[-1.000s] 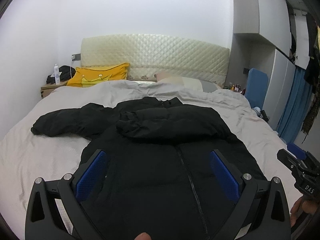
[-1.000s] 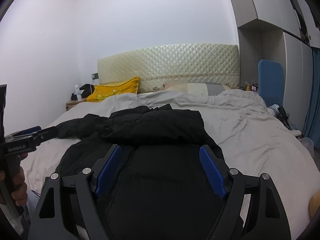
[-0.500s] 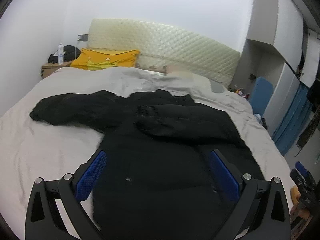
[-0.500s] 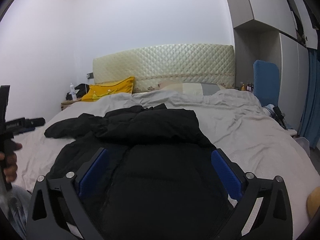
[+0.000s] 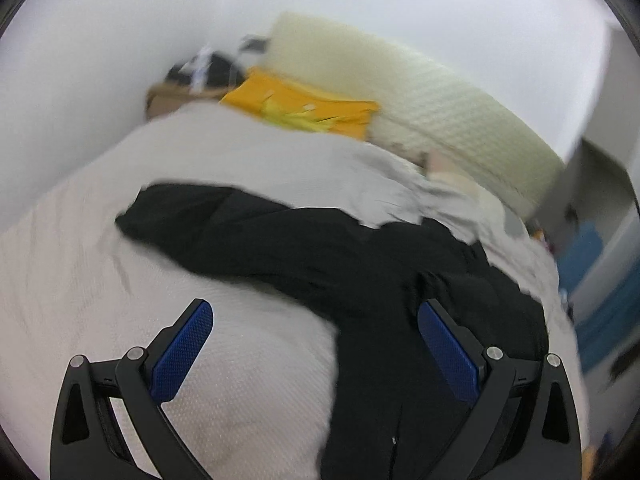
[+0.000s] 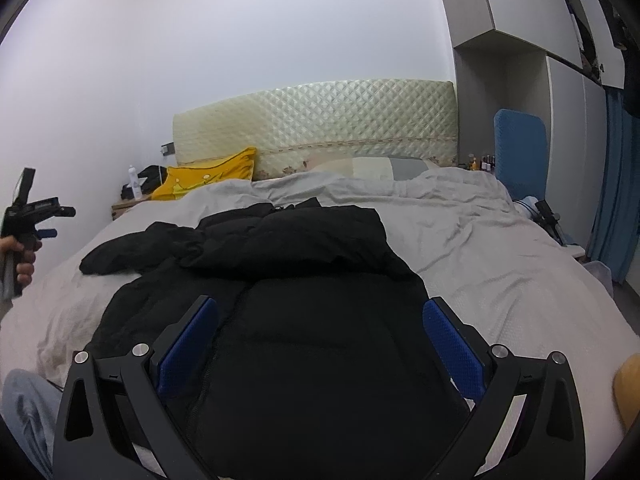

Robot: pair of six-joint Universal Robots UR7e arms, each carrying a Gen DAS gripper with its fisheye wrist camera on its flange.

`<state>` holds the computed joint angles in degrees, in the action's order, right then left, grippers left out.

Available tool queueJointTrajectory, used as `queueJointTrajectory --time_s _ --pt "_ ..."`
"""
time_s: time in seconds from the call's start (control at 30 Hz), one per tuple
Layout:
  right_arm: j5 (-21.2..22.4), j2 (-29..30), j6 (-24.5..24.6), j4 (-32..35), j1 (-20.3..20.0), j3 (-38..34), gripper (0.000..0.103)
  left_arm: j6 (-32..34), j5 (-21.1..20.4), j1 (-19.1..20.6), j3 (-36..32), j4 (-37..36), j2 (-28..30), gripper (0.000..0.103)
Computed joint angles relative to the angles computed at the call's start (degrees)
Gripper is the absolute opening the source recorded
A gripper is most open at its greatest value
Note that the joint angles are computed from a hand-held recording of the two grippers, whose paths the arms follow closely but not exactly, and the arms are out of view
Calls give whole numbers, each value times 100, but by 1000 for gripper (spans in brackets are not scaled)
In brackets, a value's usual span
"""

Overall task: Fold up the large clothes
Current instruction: 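Grasp the other sleeve cuff of the jacket with the left gripper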

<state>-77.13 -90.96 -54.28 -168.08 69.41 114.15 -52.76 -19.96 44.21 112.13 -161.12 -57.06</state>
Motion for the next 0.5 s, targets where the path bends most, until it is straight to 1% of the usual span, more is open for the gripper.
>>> queueJointTrajectory --time_s 0.03,0.07,0.1,0.17,0.2,0.23,0.3,0.33,0.43,0.5 --pt "-45 15 13 -22 19 11 103 82 -81 193 47 -278 -56 102" --pt "-85 28 32 -11 33 11 103 102 -97 317 64 -376 -90 102" --pt "-113 37 51 7 48 12 103 67 -145 503 67 -386 -136 102" --pt "-197 65 101 -53 94 35 103 -202 -247 787 24 -172 -181 102" --pt "-254 89 147 -100 125 36 103 -220 -392 926 50 -339 -194 102" --pt "-276 103 215 -155 144 45 103 -144 -628 1114 124 -747 -216 102" --pt "-359 144 358 -341 184 81 103 49 -834 1320 208 -1344 -170 102" --pt "-413 169 399 -418 196 99 103 269 -1078 1506 244 -1848 -129 102" --pt "-688 317 538 -540 273 62 103 510 -1771 2016 221 -2739 16 101" --pt "-871 445 692 -548 332 -26 103 741 -2167 2370 192 -3538 160 101"
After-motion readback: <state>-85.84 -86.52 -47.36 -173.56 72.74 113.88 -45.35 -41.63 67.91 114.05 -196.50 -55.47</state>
